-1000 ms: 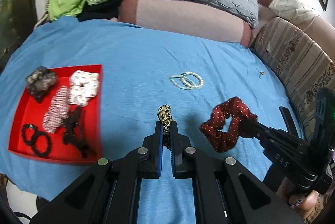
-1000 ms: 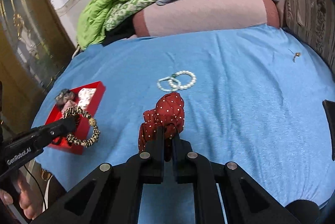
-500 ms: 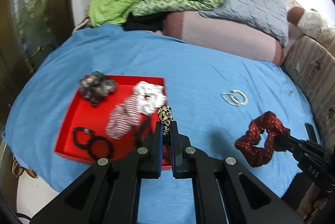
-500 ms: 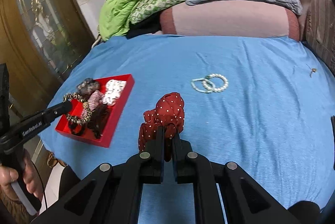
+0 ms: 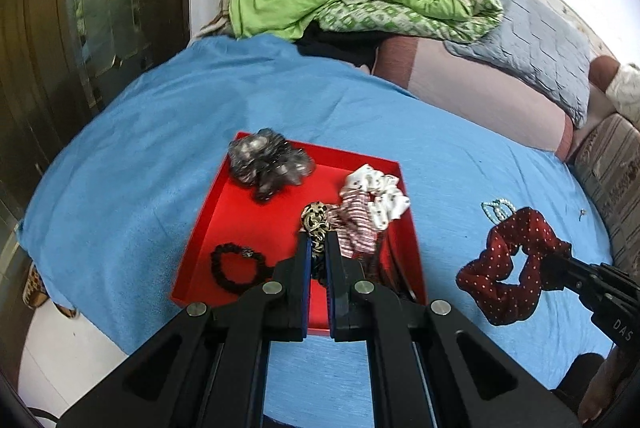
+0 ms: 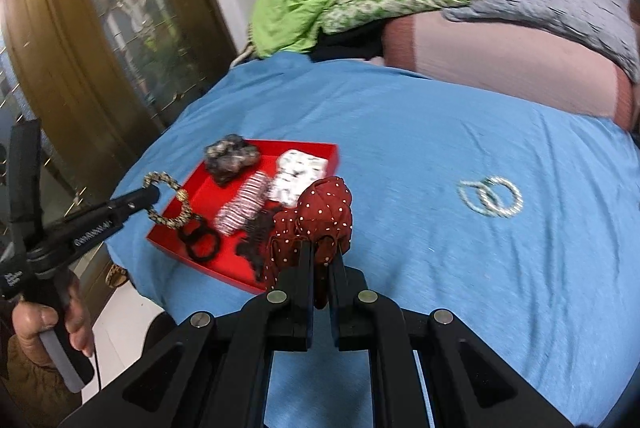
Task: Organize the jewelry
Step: 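Carry the gold ring into the red tray with left tool while right tool drops scrunchie there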
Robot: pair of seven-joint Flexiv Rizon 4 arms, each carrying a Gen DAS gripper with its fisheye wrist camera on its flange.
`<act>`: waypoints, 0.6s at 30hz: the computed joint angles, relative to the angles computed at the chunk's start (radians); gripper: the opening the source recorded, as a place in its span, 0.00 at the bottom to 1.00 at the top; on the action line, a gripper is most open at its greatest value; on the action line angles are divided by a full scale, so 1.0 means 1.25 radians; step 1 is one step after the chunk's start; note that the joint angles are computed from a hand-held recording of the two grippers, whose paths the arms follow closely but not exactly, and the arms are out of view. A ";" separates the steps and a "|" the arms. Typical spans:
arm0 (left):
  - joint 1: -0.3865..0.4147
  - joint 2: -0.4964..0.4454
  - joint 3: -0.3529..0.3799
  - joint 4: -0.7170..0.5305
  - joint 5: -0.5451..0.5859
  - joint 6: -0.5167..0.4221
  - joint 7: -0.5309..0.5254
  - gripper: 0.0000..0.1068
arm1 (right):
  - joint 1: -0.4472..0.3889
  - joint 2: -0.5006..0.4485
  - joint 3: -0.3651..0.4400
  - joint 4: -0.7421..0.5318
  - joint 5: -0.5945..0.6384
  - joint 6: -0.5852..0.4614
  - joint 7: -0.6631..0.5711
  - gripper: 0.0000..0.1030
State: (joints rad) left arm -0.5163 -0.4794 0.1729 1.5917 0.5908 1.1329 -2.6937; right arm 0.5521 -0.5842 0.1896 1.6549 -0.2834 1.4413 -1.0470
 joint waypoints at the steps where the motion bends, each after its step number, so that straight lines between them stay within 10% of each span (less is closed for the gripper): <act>1: 0.007 -0.001 -0.002 0.002 -0.003 0.005 0.007 0.06 | 0.000 -0.012 0.008 -0.020 -0.002 -0.012 -0.007 0.07; 18: 0.086 -0.083 0.011 -0.032 -0.105 0.031 0.147 0.06 | 0.051 -0.298 0.077 -0.526 0.080 -0.244 -0.132 0.07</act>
State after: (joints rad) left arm -0.4086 -0.5827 0.1865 1.5513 0.4599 1.1719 -2.5105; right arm 0.6162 -0.9570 0.2863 0.9973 -0.1828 1.1368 -1.2118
